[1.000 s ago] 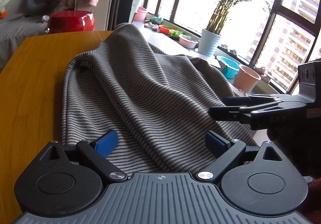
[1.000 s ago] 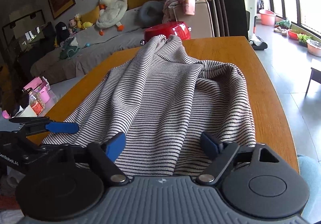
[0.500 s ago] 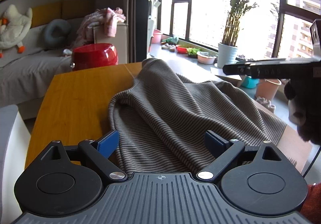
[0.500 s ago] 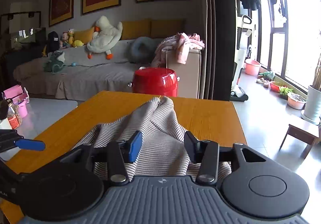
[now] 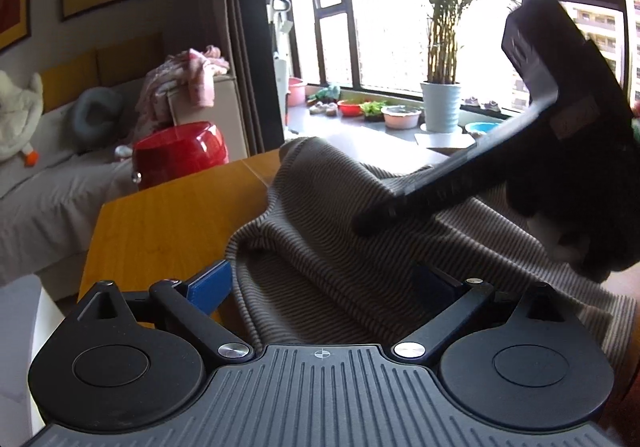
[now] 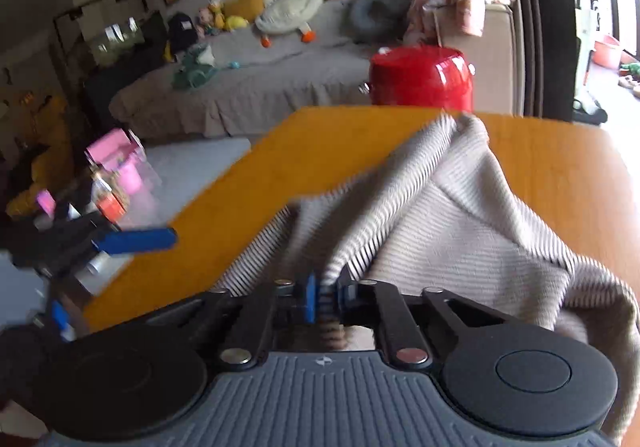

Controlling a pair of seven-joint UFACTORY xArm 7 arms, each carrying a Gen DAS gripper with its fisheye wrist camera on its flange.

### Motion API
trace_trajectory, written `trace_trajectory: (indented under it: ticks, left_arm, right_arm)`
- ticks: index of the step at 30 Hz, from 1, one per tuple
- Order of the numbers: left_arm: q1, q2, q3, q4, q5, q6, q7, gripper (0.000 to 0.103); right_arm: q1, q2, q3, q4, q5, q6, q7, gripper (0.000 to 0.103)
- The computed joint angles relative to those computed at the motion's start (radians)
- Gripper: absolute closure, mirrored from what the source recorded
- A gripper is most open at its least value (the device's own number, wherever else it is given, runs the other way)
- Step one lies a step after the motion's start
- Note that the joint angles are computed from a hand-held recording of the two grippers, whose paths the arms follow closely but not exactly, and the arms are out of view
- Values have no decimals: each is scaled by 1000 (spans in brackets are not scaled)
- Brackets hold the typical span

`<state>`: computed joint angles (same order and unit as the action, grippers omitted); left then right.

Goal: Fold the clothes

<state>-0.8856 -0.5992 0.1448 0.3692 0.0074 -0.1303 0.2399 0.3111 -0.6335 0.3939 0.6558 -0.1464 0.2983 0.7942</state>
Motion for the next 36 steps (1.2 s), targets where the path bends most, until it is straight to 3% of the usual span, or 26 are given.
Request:
trace_trajectory:
  ticks: [3, 6, 8, 9, 10, 12, 14, 16, 18, 20, 21, 24, 26, 27, 29, 30, 32, 34, 36]
  left_arm:
    - [-7, 141, 12, 55, 42, -170, 19, 2]
    - [-24, 285, 42, 143, 78, -280, -46, 2]
    - [-56, 358, 97, 198, 141, -321, -136, 19]
    - [-93, 378, 159, 221, 208, -315, -223, 48]
    - [-136, 398, 229, 246, 286, -308, -323, 61]
    - [-149, 426, 283, 264, 330, -319, -453, 71]
    - [-144, 433, 326, 274, 368, -303, -562, 73]
    - [-139, 435, 369, 290, 405, -286, -671, 73]
    - [-105, 435, 367, 299, 379, -273, -728, 73]
    - [-20, 437, 288, 296, 298, -271, -698, 73]
    - [-6, 435, 287, 299, 300, -270, -717, 74]
    - [-73, 438, 423, 329, 481, -250, -902, 74]
    - [-145, 440, 538, 356, 626, -235, -1044, 74]
    - [-155, 441, 558, 362, 663, -229, -1080, 74]
    - [-192, 454, 631, 380, 768, -235, -1173, 74]
    - [-202, 459, 654, 390, 808, -239, -1213, 74]
    - [-218, 458, 693, 394, 885, -249, -1292, 74]
    - [-222, 464, 709, 408, 941, -254, -1352, 73]
    - [-155, 464, 626, 391, 876, -261, -1286, 73]
  right_arm:
    - [32, 57, -56, 82, 15, -70, -66, 98]
    - [49, 128, -82, 173, 33, -74, -127, 98]
    - [25, 167, -66, 226, 21, -48, -144, 97]
    - [-13, 174, -38, 248, -7, -21, -129, 95]
    - [-51, 176, -11, 265, -39, 3, -109, 89]
    - [-127, 136, 42, 264, -114, 37, -53, 88]
    - [-162, 67, 69, 244, -169, 114, -31, 78]
    - [-181, 3, 89, 225, -208, 194, -21, 54]
    - [-145, -25, 84, 203, -175, 300, -14, 54]
    - [-108, -28, 93, 180, -148, 401, -4, 54]
    - [-91, -23, 103, 167, -142, 428, 6, 54]
    - [-55, 24, 123, 138, -139, 419, 58, 47]
    - [-63, 76, 154, 146, -205, 419, 71, 42]
    - [-75, 103, 179, 158, -265, 437, 71, 43]
    - [-75, 126, 183, 168, -359, 478, 27, 61]
    - [-63, 125, 163, 167, -379, 489, 2, 88]
    - [-52, 92, 125, 171, -399, 536, -14, 93]
    - [-99, 33, 137, 171, -469, 602, 45, 95]
    - [-126, -25, 128, 147, -487, 634, 104, 95]
